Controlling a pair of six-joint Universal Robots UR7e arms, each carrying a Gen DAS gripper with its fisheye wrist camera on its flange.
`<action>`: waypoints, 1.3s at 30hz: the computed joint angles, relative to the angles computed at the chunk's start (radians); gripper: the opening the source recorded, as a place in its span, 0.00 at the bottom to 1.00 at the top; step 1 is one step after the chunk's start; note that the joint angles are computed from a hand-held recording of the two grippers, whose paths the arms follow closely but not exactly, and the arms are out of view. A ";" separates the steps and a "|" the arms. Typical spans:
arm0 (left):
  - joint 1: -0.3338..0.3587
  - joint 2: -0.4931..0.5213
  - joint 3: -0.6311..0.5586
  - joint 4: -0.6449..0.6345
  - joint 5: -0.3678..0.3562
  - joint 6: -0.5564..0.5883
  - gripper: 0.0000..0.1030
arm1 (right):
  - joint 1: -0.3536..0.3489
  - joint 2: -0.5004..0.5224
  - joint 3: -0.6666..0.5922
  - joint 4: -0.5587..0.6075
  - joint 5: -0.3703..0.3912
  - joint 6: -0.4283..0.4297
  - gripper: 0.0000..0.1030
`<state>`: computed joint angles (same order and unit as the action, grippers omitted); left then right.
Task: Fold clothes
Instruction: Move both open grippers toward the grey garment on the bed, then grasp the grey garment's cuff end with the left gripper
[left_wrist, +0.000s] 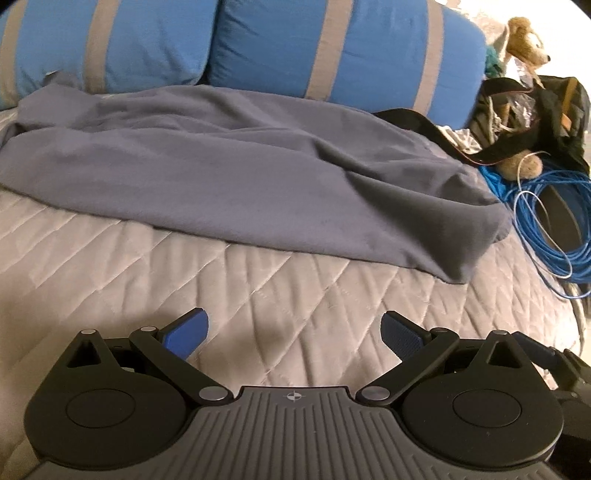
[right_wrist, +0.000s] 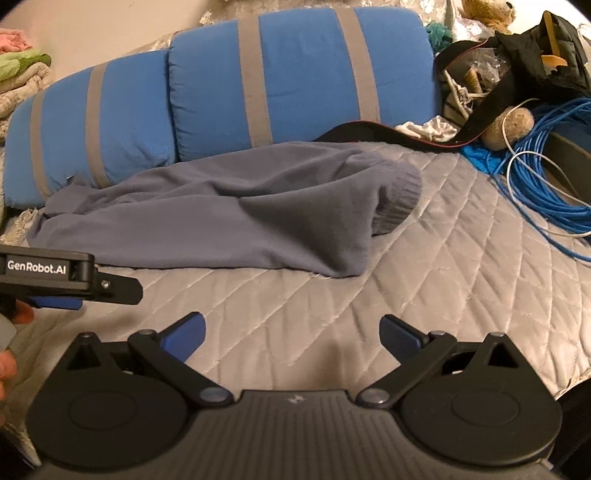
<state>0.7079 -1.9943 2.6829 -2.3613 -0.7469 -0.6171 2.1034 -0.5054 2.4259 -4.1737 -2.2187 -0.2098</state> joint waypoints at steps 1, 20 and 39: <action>0.004 0.008 0.000 -0.013 -0.002 0.008 0.99 | -0.004 0.000 0.000 -0.005 -0.003 -0.005 1.00; 0.099 0.078 0.002 -0.263 -0.150 0.191 0.99 | -0.053 -0.048 0.004 0.038 0.050 0.054 1.00; 0.016 0.481 0.083 -0.792 0.146 0.873 0.90 | -0.088 -0.056 0.047 -0.121 0.053 0.073 1.00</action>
